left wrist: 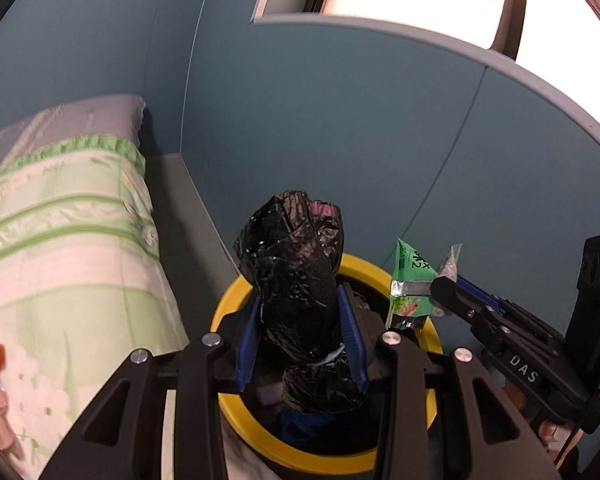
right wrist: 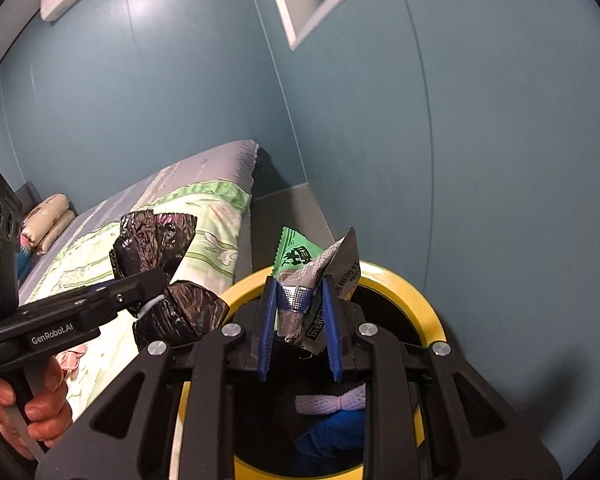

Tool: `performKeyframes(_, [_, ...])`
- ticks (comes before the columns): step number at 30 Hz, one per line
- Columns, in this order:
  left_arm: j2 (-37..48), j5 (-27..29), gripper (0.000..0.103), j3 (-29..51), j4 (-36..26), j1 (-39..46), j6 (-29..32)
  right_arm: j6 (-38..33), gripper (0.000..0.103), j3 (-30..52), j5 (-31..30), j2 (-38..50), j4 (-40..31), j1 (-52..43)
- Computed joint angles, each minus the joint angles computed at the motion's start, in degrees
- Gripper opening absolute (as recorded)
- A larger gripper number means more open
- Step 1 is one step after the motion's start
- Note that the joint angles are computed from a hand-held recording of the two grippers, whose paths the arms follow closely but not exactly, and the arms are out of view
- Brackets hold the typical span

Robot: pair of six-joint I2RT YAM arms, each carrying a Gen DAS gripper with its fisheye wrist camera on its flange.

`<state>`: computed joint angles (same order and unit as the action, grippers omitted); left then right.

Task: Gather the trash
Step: 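Open both tools to drop the black bag and packet into the bin, then move both tools back over the remaining trash on the bed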

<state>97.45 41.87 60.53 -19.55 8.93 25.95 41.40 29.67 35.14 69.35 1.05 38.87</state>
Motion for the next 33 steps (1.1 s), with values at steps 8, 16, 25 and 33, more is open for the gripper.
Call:
performKeyframes(8, [3.6,-1.7,0.045,1.3,1.3,-1.7,-2.1,-0.2,0.029,0.9,-2.7,2.7,0.6,-3.3])
performKeyframes(16, [5.3,-1.1,0.071,3.7,0.9,0.7,-3.9,1.4,0.039,0.8,-2.5,2.7,-0.1,-4.2])
performKeyframes(25, [5.1,1.3,0.073,8.1,-1.8,7.9,-2.7,1.5,0.041,3.3,0.6,0.2,-3.9,-0.4])
performKeyframes(33, [5.5,4.9,0.083,15.2,-5.6,18.8,-0.7,-1.9,0.049,11.1,3.8,4.1,-4.7,7.1])
